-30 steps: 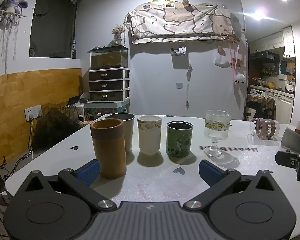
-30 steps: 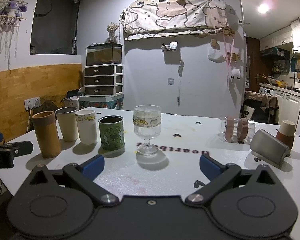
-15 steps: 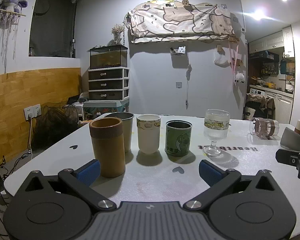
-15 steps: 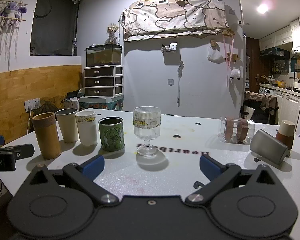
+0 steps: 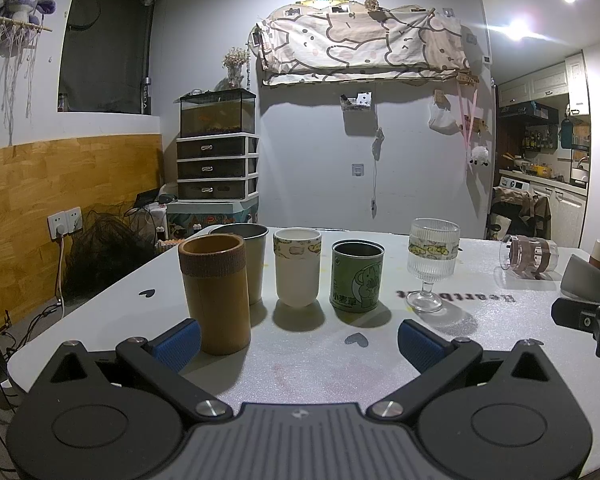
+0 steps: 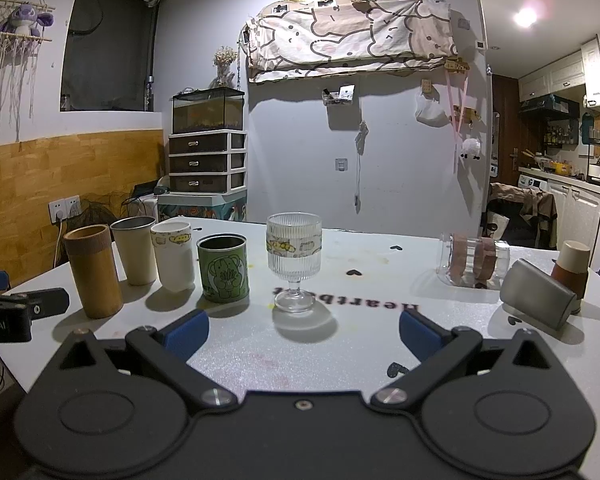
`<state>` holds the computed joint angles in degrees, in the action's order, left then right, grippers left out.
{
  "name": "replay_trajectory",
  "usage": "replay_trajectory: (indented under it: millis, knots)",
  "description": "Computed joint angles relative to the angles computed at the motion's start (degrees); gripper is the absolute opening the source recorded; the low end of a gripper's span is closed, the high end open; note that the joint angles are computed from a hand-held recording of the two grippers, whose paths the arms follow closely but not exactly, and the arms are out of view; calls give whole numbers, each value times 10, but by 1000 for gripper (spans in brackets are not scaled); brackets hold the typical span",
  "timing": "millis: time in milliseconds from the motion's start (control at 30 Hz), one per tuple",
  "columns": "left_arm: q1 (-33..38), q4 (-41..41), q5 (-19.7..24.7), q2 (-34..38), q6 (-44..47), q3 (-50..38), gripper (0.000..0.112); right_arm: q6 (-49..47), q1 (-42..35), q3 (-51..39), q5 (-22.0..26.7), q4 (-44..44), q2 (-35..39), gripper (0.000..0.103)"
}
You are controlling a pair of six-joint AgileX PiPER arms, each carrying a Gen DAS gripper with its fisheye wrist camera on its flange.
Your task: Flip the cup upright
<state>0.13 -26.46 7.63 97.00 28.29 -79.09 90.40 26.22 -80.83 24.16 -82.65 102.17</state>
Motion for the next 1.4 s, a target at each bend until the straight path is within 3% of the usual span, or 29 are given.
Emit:
replay_trajectory:
  millis: [1400]
  knots:
    - [2,-21,2,1,22,0,103,-2,-1,2,-1,0,-2,102]
